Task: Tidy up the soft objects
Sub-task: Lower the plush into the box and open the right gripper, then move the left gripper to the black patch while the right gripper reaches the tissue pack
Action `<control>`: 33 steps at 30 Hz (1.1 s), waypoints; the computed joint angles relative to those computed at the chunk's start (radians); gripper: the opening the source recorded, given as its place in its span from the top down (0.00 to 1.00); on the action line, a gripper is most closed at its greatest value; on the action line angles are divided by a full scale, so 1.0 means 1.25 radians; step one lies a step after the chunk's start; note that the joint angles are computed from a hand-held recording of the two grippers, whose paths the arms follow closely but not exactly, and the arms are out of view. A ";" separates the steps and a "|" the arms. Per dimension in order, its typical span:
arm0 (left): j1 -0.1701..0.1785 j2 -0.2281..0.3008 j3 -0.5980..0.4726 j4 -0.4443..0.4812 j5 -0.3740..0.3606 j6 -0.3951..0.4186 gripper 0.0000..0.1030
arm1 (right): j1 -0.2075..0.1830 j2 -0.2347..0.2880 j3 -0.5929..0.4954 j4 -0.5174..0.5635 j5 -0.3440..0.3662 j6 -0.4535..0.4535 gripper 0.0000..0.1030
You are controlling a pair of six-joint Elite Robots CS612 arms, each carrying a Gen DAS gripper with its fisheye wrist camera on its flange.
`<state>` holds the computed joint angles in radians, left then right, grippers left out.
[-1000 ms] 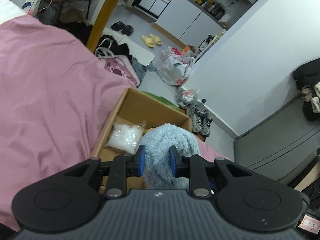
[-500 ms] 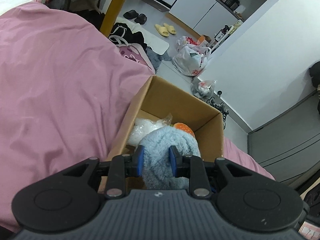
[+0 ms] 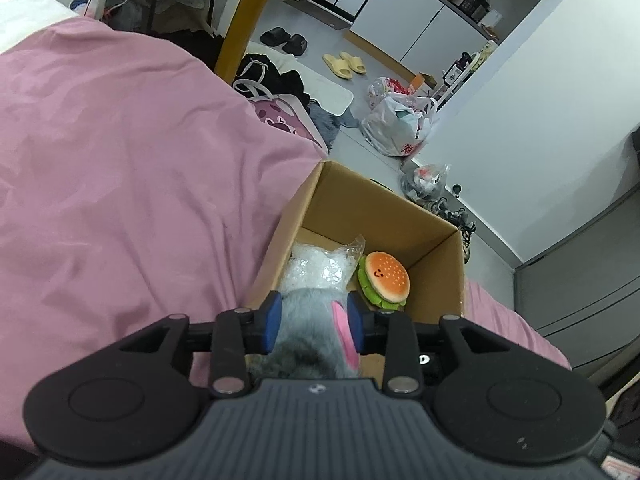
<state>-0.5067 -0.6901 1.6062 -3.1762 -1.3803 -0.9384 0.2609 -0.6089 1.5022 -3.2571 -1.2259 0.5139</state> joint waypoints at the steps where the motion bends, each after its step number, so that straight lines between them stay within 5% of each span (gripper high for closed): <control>1: -0.002 -0.003 0.001 0.005 0.009 0.002 0.64 | -0.001 -0.003 0.005 -0.009 0.004 0.001 0.64; 5: -0.015 -0.020 0.007 0.042 0.050 0.018 0.50 | -0.008 -0.017 0.030 -0.046 0.008 -0.005 0.45; 12: -0.030 -0.054 0.027 0.094 0.077 0.028 0.24 | -0.023 -0.036 0.068 -0.095 0.026 -0.027 0.27; 20: -0.062 -0.087 0.051 0.104 0.128 0.071 0.16 | -0.041 -0.064 0.122 -0.155 0.024 -0.084 0.09; 33: -0.113 -0.117 0.068 0.137 0.200 0.115 0.12 | -0.084 -0.110 0.214 -0.223 0.027 -0.149 0.03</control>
<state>-0.6482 -0.8363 1.6908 -3.0055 -1.1306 -0.7948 0.1554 -0.7460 1.7696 -3.5364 -1.1920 0.3279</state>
